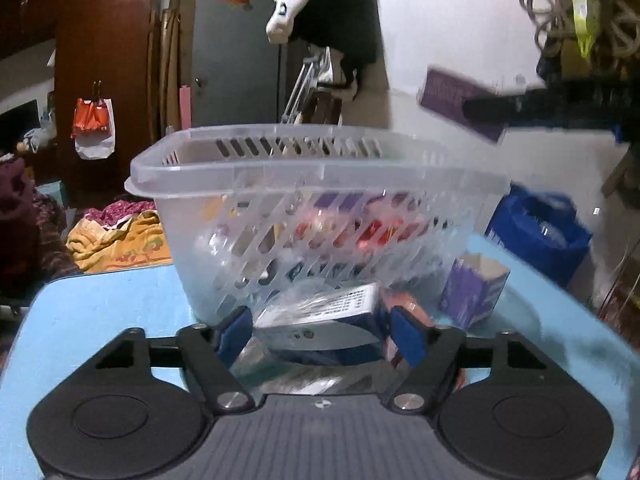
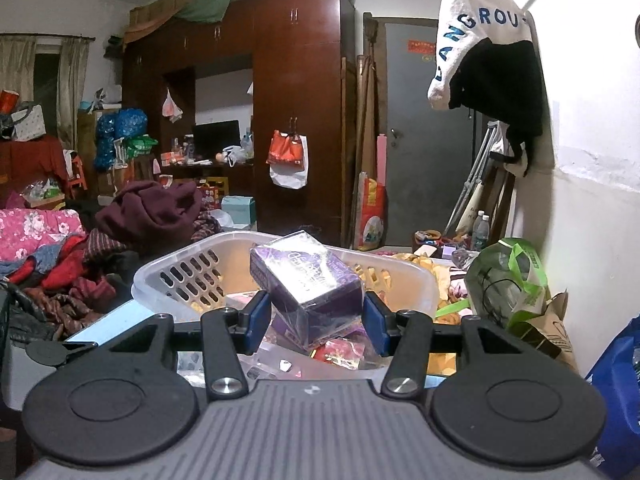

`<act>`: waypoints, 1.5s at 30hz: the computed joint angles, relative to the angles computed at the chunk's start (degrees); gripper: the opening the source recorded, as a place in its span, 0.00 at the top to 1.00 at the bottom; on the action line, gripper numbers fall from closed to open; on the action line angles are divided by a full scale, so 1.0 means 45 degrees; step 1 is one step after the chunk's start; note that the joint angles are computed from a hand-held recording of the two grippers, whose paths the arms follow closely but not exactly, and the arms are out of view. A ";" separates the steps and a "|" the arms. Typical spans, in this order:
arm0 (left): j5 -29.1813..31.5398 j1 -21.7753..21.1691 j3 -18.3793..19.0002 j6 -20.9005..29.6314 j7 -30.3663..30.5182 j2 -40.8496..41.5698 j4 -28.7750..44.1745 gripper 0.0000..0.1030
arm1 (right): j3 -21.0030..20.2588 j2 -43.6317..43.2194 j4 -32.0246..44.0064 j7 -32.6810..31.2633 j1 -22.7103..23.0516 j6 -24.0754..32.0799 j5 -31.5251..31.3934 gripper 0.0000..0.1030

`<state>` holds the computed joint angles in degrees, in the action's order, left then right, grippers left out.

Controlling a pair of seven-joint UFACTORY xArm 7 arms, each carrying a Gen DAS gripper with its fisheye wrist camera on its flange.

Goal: Organize objects
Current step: 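Carry both packs over the basket and open both tools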

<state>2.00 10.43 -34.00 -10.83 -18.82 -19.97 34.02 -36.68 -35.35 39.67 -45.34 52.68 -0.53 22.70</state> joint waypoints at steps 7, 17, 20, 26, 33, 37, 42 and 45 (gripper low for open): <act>-0.0301 -0.0611 0.0297 -0.0526 0.0567 -0.0296 -0.0302 0.59 | -0.0185 -0.0233 -0.0089 0.0003 0.0114 -0.0078 -0.0028 0.48; 0.0038 0.2988 -0.3109 0.0079 0.0091 -0.0688 0.0034 0.20 | -0.0188 -0.0379 -0.0277 -0.0055 0.0075 0.0016 -0.0229 0.48; 0.0420 0.2348 -0.2422 0.0432 -0.0238 -0.0123 0.0245 0.26 | -0.0253 -0.0455 -0.0319 -0.0075 0.0100 0.0011 -0.0197 0.48; -0.0015 0.1794 -0.2012 -0.1255 -0.0359 -0.0937 -0.0728 0.42 | -0.0360 -0.0646 -0.0411 -0.0123 0.0207 -0.0157 -0.0192 0.48; -0.0731 0.0467 -0.0377 -0.1292 0.0578 -0.1827 0.0407 0.42 | -0.0426 -0.0186 0.0210 0.0257 0.0539 -0.0068 -0.0301 0.48; -0.0372 0.3653 -0.2655 0.1615 0.0446 -0.0224 0.3767 0.42 | -0.0207 0.1229 0.1090 0.0473 0.0404 0.0168 -0.0059 0.50; 0.2088 0.7495 -0.5796 0.3483 -0.1802 0.0761 0.5603 0.30 | -0.0452 0.1794 0.1452 -0.0218 0.0677 0.0125 0.0766 0.44; 0.1698 0.5910 -0.4169 0.2796 -0.1604 0.0480 0.4818 0.22 | 0.0028 0.1133 0.0669 -0.0431 0.0212 -0.0752 0.0596 0.11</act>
